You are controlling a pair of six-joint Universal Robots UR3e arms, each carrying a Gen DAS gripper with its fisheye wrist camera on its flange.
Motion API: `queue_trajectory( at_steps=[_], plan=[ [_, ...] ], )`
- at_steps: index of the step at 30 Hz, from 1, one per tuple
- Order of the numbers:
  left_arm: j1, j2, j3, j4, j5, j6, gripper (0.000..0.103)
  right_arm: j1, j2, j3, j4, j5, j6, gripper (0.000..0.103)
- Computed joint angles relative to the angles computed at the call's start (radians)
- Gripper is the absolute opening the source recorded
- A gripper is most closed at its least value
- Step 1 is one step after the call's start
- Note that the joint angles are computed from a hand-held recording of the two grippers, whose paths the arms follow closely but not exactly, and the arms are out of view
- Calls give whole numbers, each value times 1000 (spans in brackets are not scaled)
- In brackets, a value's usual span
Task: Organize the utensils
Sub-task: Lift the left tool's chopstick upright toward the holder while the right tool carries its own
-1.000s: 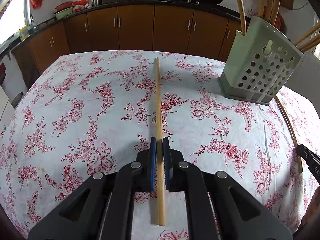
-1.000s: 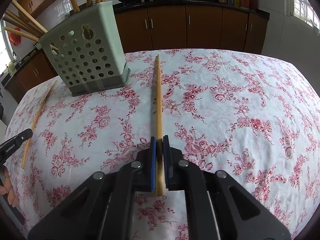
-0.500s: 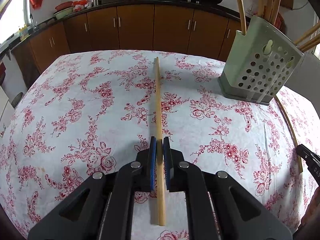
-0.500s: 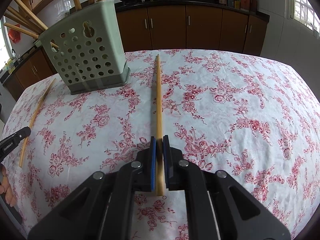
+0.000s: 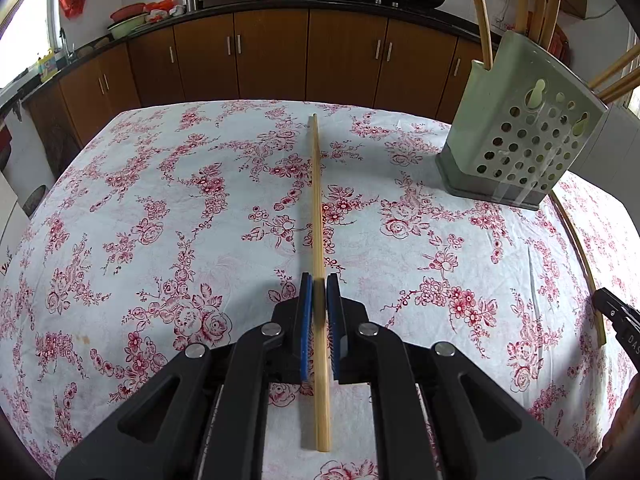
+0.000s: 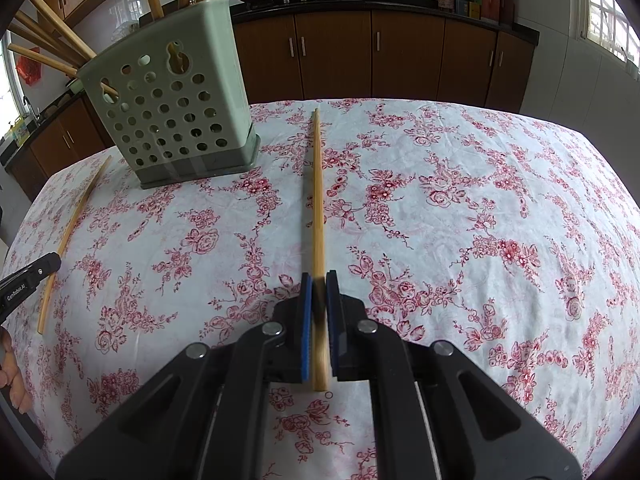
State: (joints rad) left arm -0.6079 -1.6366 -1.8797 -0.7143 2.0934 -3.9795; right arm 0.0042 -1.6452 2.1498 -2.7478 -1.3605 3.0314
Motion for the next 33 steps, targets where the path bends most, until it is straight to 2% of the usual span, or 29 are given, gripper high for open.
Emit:
queue_trajectory(
  at_steps=[14,19,33],
  plan=[
    [0,0,1,-1,0,0,9,1,0,-2,2,0,1,9],
    [5,31,-41,35,-17,8,9,-3,-13,9,5,3,-1,9],
    [-57,74,-71,-3,3,-19,8,-22,-87,78,15,19,-14,9]
  ],
)
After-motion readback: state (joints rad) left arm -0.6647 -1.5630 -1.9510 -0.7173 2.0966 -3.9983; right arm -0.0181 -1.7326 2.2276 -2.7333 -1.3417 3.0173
